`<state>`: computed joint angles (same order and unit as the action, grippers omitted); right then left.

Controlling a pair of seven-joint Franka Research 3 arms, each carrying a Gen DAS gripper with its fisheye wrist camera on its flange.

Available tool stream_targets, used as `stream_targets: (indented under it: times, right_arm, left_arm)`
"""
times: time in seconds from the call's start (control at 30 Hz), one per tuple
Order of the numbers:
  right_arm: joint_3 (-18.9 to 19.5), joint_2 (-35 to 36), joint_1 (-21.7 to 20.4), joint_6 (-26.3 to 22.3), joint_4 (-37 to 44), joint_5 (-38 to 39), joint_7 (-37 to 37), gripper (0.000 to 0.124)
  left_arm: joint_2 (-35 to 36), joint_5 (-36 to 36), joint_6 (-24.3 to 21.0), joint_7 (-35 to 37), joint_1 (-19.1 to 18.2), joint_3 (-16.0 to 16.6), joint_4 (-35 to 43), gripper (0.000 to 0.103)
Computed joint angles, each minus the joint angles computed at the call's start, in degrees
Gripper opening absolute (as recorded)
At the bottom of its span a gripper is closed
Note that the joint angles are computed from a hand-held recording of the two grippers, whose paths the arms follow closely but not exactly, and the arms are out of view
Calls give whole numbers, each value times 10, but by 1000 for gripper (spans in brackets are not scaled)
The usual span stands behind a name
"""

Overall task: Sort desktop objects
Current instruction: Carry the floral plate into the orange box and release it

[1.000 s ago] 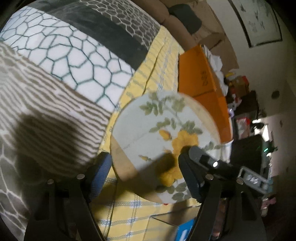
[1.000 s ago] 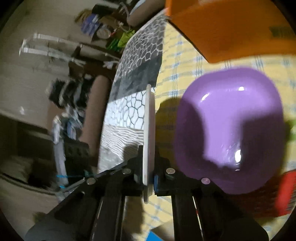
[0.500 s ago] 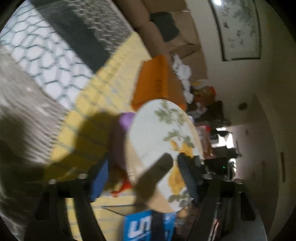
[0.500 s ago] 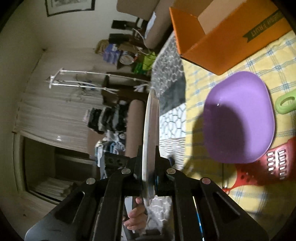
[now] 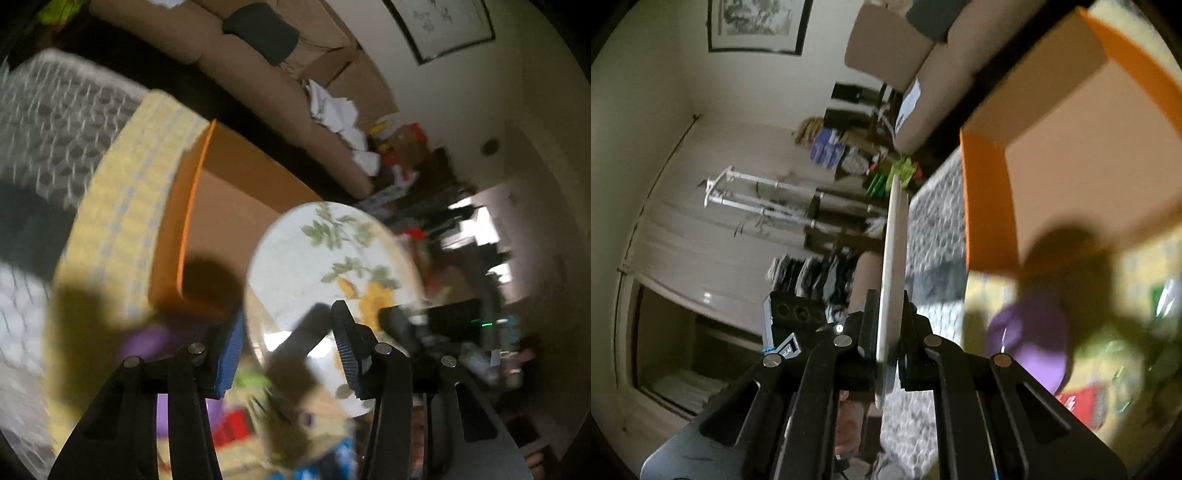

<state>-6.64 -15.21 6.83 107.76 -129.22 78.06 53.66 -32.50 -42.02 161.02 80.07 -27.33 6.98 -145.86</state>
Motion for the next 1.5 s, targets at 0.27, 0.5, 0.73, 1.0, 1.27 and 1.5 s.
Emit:
stream_targets:
  times: [0.27,0.5,0.73,1.0,1.27,1.5]
  right_arm:
    - [34,175,-15,99,169,-53,93,9]
    - [95,314,-2,183,284,-129,165,9]
    - [96,353,32,203,329,-350,274,25]
    - [85,349,49,147,349,-535,342,41]
    - [94,336,41,113,339,-546,324,45]
    - [104,324,43,133,319,-492,327,48]
  left_arm:
    - [96,123,-32,-55,107,-41,67,53]
    - [139,114,-34,-8,122,-45,62,53]
    - [159,105,-37,34,134,-67,74,53]
    - [152,97,-51,41,141,-74,63,54]
    - [140,91,-56,48,134,-70,51,58]
    - [142,95,-61,52,134,-77,51,58]
